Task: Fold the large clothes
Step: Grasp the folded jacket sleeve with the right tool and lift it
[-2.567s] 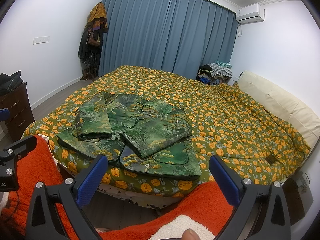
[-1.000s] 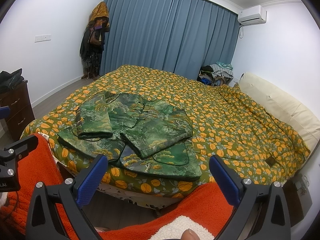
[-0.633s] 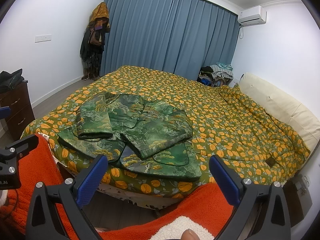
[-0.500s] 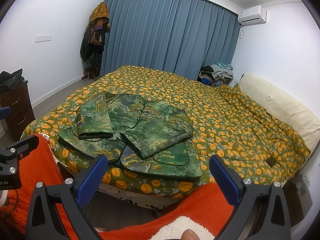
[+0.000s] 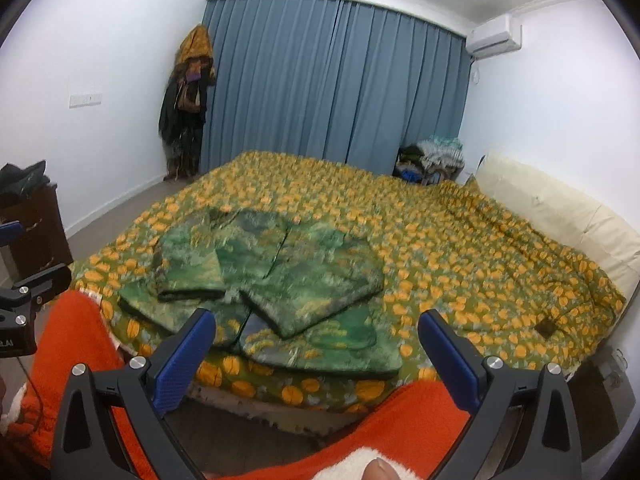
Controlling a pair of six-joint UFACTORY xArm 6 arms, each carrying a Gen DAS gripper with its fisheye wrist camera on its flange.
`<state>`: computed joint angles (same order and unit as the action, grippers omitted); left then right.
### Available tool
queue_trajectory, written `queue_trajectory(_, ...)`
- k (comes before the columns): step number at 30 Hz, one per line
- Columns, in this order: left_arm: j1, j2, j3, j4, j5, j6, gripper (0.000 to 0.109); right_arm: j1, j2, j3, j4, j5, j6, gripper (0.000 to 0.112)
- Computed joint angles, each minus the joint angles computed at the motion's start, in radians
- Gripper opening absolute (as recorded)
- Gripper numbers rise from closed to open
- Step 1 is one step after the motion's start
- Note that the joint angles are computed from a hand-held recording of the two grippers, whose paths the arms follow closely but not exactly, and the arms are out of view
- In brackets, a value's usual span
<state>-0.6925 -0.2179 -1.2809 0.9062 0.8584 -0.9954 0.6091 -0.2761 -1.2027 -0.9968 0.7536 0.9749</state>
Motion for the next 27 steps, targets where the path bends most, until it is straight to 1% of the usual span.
queue_trajectory(2,0.015,0.017,-0.019,-0.009,-0.003,0.027,0.103,-0.013,-0.002,-0.003,-0.082,-0.025,0.026,0.103)
queue_trajectory(4,0.033,0.035,-0.045,-0.027,-0.005,0.045,0.103,-0.031,0.005,-0.017,-0.139,-0.052,0.033,0.103)
queue_trajectory(5,0.037,0.041,-0.056,-0.044,-0.005,0.055,0.103,-0.044,0.009,-0.024,-0.145,-0.073,0.031,0.103)
queue_trajectory(7,0.065,0.058,-0.08,-0.095,-0.038,0.081,0.103,-0.078,0.021,-0.039,-0.127,-0.139,0.011,0.103)
queue_trajectory(9,0.079,0.077,-0.103,-0.101,-0.049,0.077,0.103,-0.109,0.039,-0.051,-0.103,-0.207,-0.039,0.103)
queue_trajectory(11,0.094,0.094,-0.122,-0.123,-0.062,0.093,0.103,-0.12,0.062,-0.071,-0.068,-0.215,-0.109,0.103)
queue_trajectory(13,0.108,0.113,-0.139,-0.156,-0.079,0.126,0.103,-0.123,0.081,-0.082,-0.041,-0.209,-0.143,0.103)
queue_trajectory(14,0.112,0.122,-0.147,-0.162,-0.081,0.138,0.103,-0.129,0.086,-0.078,-0.012,-0.221,-0.159,0.103)
queue_trajectory(16,0.123,0.142,-0.161,-0.186,-0.09,0.17,0.103,-0.158,0.107,-0.068,0.114,-0.288,-0.233,0.103)
queue_trajectory(18,0.136,0.161,-0.173,-0.233,-0.103,0.204,0.103,-0.166,0.127,-0.058,0.192,-0.311,-0.296,0.103)
queue_trajectory(21,0.155,0.186,-0.187,-0.286,-0.116,0.232,0.103,-0.167,0.191,-0.077,0.161,-0.306,-0.324,0.103)
queue_trajectory(22,0.162,0.198,-0.195,-0.301,-0.118,0.24,0.103,-0.167,0.222,-0.091,0.186,-0.303,-0.372,0.103)
queue_trajectory(24,0.175,0.222,-0.211,-0.326,-0.122,0.256,0.103,-0.171,0.278,-0.119,0.289,-0.312,-0.498,0.103)
queue_trajectory(25,0.181,0.232,-0.217,-0.334,-0.127,0.263,0.103,-0.178,0.322,-0.14,0.365,-0.328,-0.587,0.103)
queue_trajectory(26,0.186,0.24,-0.221,-0.336,-0.13,0.266,0.103,-0.182,0.351,-0.159,0.409,-0.334,-0.641,0.103)
queue_trajectory(27,0.187,0.253,-0.231,-0.325,-0.126,0.265,0.103,-0.187,0.401,-0.192,0.488,-0.339,-0.737,0.103)
